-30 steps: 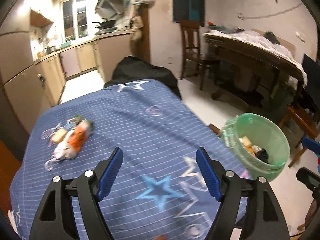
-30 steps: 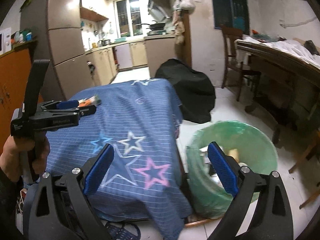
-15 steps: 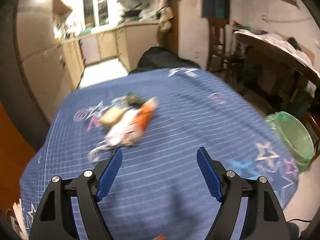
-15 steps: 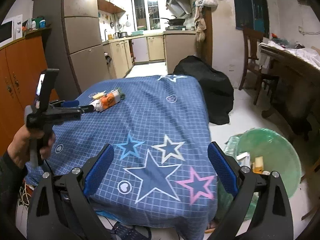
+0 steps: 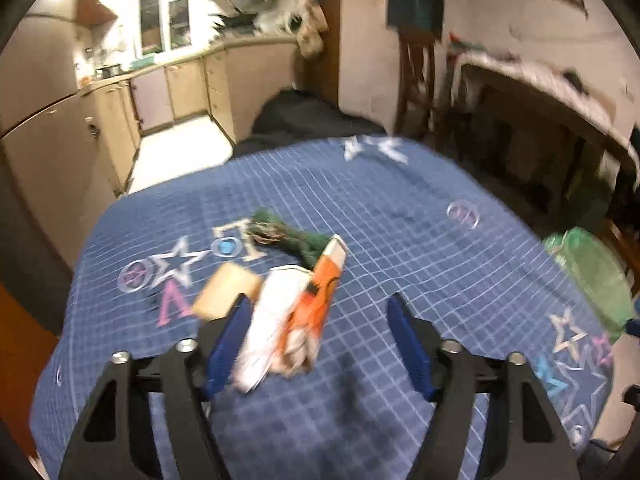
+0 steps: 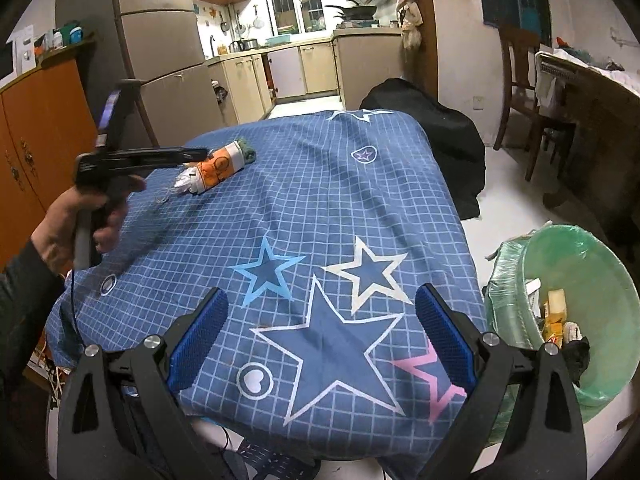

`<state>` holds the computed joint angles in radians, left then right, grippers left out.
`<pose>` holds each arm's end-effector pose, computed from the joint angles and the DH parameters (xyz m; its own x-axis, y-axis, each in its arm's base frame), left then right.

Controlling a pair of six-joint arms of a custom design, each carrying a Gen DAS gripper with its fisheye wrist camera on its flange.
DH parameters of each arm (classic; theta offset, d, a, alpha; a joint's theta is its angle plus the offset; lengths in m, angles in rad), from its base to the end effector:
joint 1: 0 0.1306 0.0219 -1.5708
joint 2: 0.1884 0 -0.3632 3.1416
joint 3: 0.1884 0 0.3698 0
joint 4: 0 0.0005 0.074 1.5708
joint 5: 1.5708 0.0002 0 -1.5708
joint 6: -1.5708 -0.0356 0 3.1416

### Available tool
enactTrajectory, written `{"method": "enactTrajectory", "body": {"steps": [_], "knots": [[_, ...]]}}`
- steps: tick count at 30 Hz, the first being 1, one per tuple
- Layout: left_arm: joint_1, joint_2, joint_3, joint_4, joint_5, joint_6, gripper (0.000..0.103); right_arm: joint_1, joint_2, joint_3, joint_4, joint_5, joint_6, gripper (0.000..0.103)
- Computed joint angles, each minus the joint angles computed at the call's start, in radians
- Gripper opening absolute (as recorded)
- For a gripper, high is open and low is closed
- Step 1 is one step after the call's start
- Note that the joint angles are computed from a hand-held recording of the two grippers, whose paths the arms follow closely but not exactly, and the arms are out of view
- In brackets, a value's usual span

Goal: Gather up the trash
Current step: 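Move both open tools back from the bin to the trash on the table, then grasp the white cloth bundle with the left tool while the right tool grasps the orange paper cup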

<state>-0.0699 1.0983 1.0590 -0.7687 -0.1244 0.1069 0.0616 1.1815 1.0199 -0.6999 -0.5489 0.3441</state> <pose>0.3644 -0.0216 0.3855 -0.7153 -0.0560 -0.6966 -0.0931 0.9955 0.0155 0.3804 0.0416 0.3477 -0.5809 -0.3242 -0.7467 -0.6242 0.7661 0.1530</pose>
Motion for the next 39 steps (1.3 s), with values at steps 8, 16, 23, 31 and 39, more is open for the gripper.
{"method": "enactTrajectory", "body": {"steps": [8, 16, 23, 31, 39], "knots": [[-0.040, 0.059, 0.020, -0.022, -0.002, -0.036, 0.006, -0.013, 0.011, -0.012, -0.023, -0.009, 0.019, 0.091], [-0.008, -0.232, -0.150, -0.113, 0.377, -0.049, 0.009, -0.001, 0.007, -0.008, -0.026, -0.037, 0.017, 0.091], [0.245, -0.392, -0.213, -0.150, 0.482, 0.015, 0.011, 0.063, 0.045, 0.037, -0.070, -0.116, -0.036, 0.091], [0.274, -0.386, -0.208, -0.163, 0.283, 0.026, 0.034, 0.191, 0.160, 0.141, -0.125, -0.247, -0.210, 0.088], [0.144, -0.271, -0.211, -0.141, 0.174, -0.028, 0.038, 0.337, 0.185, 0.190, -0.132, -0.201, -0.263, 0.085]]}}
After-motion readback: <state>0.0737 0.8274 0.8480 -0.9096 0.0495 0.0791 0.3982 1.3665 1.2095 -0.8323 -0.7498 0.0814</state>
